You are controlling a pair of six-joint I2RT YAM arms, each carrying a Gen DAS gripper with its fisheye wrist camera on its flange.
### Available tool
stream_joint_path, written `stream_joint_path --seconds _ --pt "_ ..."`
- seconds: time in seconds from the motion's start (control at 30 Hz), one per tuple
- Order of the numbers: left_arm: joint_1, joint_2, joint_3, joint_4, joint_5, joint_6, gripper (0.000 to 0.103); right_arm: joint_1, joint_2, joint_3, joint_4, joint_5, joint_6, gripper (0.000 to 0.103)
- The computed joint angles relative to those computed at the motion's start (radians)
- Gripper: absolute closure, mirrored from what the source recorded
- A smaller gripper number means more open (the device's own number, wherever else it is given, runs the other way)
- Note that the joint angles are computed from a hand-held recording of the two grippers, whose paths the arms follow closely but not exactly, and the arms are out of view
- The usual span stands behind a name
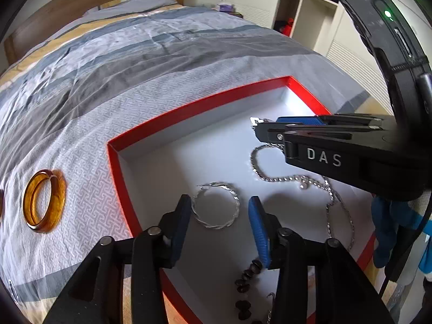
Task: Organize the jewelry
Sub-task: 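Lower the hoop earring and watch into the red box and open both tools, then withdraw both open tools from the box toward the remaining jewelry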
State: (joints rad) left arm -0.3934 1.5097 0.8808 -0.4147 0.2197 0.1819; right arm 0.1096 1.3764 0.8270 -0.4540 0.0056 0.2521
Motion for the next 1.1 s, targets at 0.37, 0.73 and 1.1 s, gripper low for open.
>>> stream_joint_path --seconds 0.37,0.73,1.1 --pt "0.003 -0.152 -0.016 -0.112 -0.002 0.006 0.044 -0.013 -0.258 -0.004 -0.162 0.037 0.027 0.069" --pt "0.198 -0.538 -0.010 -0.443 0.082 0.116 0.043 0.219 -0.560 0.143 -0.484 0.252 0.254 0.069" --pt "0.985 -0.653 0.114 -0.875 0.432 0.714 0.022 1.027 -0.433 0.390 -0.874 0.764 0.887 0.069"
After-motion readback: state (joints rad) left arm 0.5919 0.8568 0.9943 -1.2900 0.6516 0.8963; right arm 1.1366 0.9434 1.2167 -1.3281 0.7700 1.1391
